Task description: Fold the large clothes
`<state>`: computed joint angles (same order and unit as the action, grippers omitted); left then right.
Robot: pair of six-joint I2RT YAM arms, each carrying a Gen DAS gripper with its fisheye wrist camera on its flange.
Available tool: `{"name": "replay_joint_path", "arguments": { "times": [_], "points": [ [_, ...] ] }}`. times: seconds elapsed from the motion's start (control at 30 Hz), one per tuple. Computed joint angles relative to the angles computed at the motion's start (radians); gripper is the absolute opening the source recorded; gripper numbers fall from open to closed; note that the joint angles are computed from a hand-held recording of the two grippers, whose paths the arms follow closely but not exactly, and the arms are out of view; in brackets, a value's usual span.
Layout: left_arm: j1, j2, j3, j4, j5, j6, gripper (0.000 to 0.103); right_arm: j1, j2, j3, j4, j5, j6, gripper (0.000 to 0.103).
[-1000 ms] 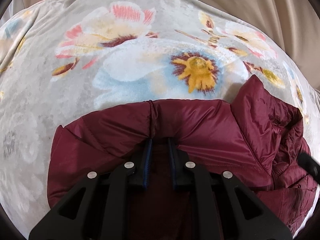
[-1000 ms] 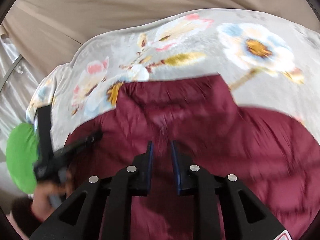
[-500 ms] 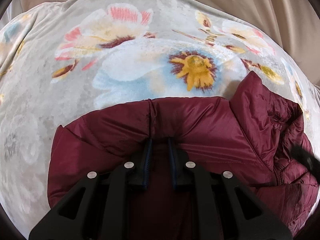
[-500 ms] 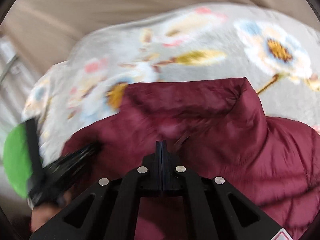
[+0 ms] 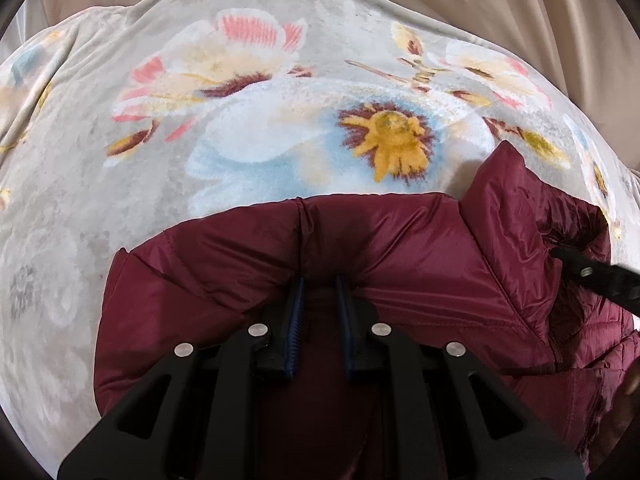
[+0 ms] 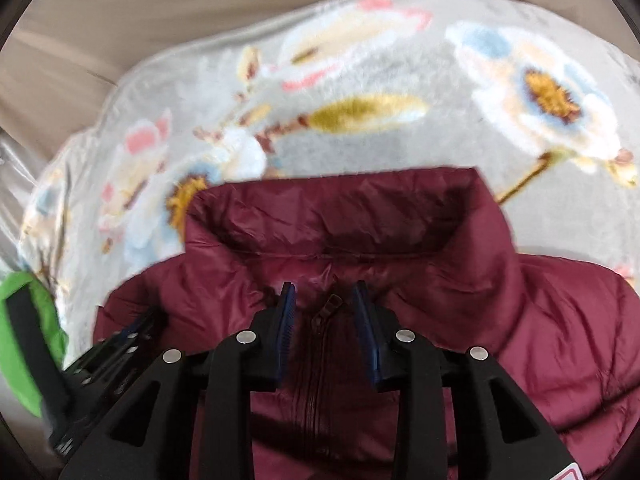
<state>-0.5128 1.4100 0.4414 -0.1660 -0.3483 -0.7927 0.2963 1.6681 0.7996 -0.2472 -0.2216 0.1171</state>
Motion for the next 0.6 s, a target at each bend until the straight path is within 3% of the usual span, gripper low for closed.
{"name": "replay_joint_path", "arguments": {
  "times": [0.13, 0.17, 0.2, 0.3, 0.37, 0.47, 0.53, 0.6],
  "points": [
    [0.004, -0.005, -0.005, 0.005, 0.003, 0.002, 0.015, 0.007, -0.012, -0.04, 0.05, 0.008, 0.003, 0.022],
    [0.002, -0.004, -0.006, 0.005, 0.0, 0.001, 0.015, -0.009, -0.017, -0.049, 0.058, -0.04, -0.003, 0.006],
    [0.002, -0.004, -0.006, 0.006, 0.0, 0.001, 0.015, -0.025, -0.031, -0.064, 0.07, -0.086, -0.008, 0.0],
    [0.006, -0.01, -0.012, 0.011, 0.005, 0.004, 0.015, -0.047, -0.189, -0.163, 0.072, -0.181, -0.07, 0.0],
    [0.007, -0.014, -0.017, 0.018, 0.008, 0.004, 0.015, -0.063, -0.327, -0.237, -0.006, -0.246, -0.133, 0.001],
    [-0.003, -0.01, -0.016, 0.017, -0.005, -0.007, 0.015, -0.079, -0.488, -0.344, -0.099, -0.239, -0.197, 0.001],
    [-0.013, -0.004, -0.013, 0.015, -0.017, -0.016, 0.015, -0.079, -0.501, -0.361, -0.067, -0.178, -0.179, 0.004],
    [-0.018, -0.001, -0.01, 0.01, -0.024, -0.017, 0.015, -0.094, -0.393, -0.282, -0.028, -0.171, -0.131, 0.016]
  ]
}}
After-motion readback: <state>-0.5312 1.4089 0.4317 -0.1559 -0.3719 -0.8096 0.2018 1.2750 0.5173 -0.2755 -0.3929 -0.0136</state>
